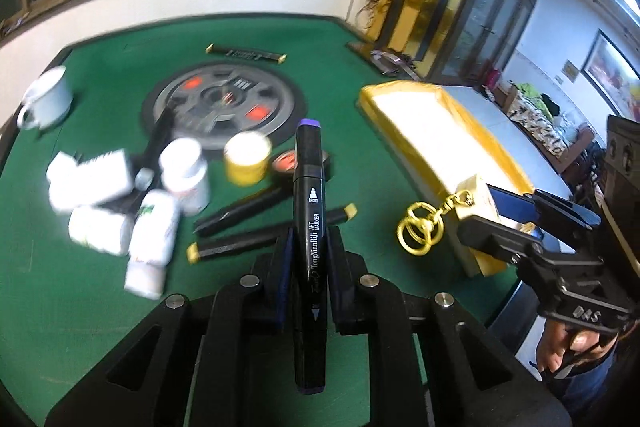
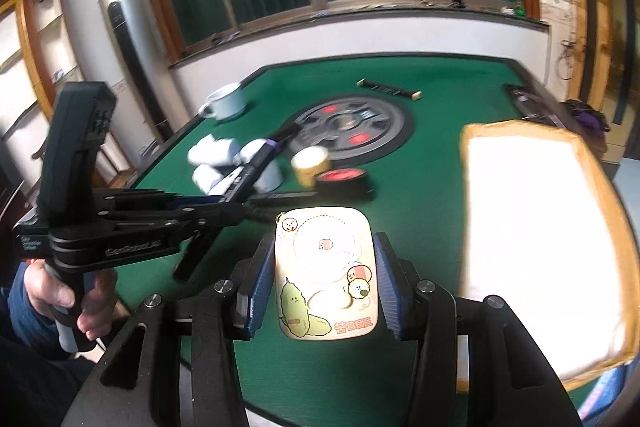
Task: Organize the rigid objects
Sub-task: 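Carry both to the yellow tray, release the card with right while left releases the marker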
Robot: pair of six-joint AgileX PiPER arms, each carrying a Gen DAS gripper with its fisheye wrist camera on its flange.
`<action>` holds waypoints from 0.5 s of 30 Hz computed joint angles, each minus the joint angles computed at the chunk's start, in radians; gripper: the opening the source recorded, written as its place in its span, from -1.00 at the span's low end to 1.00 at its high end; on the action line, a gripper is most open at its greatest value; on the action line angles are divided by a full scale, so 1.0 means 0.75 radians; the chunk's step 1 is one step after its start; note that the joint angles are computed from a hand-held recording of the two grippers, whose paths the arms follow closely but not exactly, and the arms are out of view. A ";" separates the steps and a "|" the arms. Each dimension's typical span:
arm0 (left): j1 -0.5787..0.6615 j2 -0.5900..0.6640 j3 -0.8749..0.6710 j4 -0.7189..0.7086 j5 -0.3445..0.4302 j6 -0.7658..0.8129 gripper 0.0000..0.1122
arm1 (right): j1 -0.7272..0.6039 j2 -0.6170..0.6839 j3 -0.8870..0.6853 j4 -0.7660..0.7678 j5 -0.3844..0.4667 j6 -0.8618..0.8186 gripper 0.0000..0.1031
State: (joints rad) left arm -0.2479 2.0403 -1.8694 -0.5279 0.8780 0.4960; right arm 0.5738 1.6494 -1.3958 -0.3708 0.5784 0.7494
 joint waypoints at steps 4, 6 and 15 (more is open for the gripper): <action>-0.077 0.057 -0.152 0.039 0.061 -0.058 -0.76 | -0.061 -0.075 0.033 -0.028 0.046 0.055 -0.17; -0.110 0.087 -0.218 0.056 0.082 -0.086 -0.76 | -0.090 -0.115 0.052 -0.051 0.067 0.082 -0.17; -0.243 0.318 -0.667 0.142 0.268 -0.259 -0.76 | -0.243 -0.239 0.104 -0.005 0.095 0.038 -0.17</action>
State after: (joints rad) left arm -0.4301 2.2791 -2.3695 -0.4215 1.0792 0.3016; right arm 0.3916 1.4698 -1.3180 -0.3749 0.6495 0.7780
